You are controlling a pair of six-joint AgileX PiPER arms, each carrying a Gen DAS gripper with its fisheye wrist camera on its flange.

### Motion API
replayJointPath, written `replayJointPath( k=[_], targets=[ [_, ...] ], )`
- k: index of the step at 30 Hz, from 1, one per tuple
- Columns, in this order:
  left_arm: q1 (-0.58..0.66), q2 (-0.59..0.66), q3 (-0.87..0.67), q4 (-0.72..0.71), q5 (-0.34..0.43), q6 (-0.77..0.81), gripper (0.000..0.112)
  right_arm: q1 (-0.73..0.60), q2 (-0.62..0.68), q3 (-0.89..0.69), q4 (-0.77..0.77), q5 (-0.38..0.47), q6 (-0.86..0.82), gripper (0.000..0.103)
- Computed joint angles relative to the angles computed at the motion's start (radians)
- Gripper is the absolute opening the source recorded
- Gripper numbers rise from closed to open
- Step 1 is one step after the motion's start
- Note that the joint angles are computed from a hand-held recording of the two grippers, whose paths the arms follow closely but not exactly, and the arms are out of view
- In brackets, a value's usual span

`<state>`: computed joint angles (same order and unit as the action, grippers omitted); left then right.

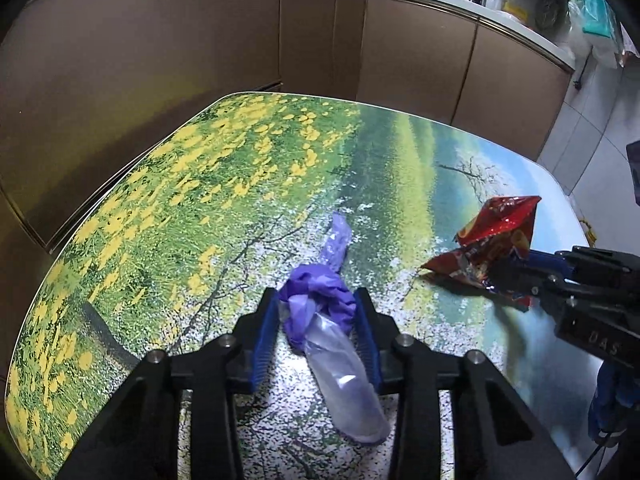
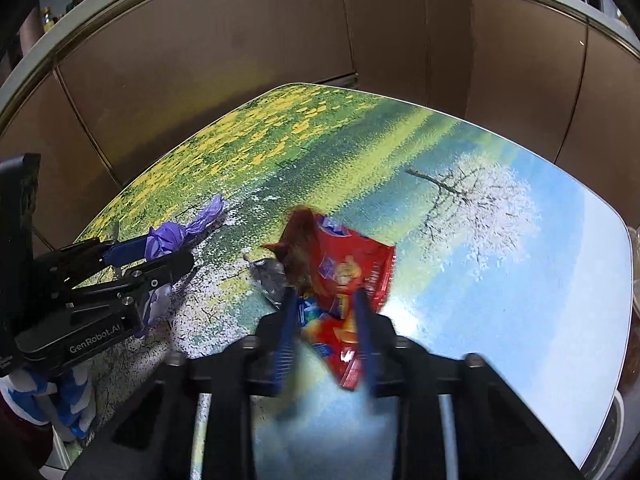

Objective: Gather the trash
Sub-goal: 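Grasp the purple glove and bottle with the left tool while the right tool grasps the red snack bag, then carry both items to the white bin and open both tools over it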

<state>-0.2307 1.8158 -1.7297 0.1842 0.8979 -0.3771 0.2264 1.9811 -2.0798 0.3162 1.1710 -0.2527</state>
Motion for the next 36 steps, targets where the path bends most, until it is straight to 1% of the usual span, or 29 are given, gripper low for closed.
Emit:
replayJointPath(
  k=[5,8,15,22,31,36],
  targets=[
    [0.002,-0.009,0.011,-0.003,-0.014,0.008,0.034,-0.001,-0.012,0.021,-0.002,-0.010,0.007,0.014],
    [-0.003,-0.018,0.025,0.011,-0.025,-0.005,0.034,0.006,-0.024,0.035,-0.017,-0.019,0.008,0.011],
    [-0.020,-0.058,0.077,0.047,-0.038,-0.038,0.033,-0.004,-0.078,0.115,-0.014,-0.045,0.009,0.009],
    [-0.061,-0.133,0.136,0.105,-0.038,-0.089,0.032,-0.028,-0.174,0.233,0.005,-0.065,-0.004,0.008],
    [-0.186,-0.271,0.203,0.248,0.018,-0.202,0.032,-0.050,-0.377,0.405,0.034,-0.076,-0.022,0.008],
    [-0.281,-0.331,0.219,0.321,0.075,-0.270,0.032,-0.089,-0.489,0.474,0.069,-0.066,-0.036,0.008]
  ],
)
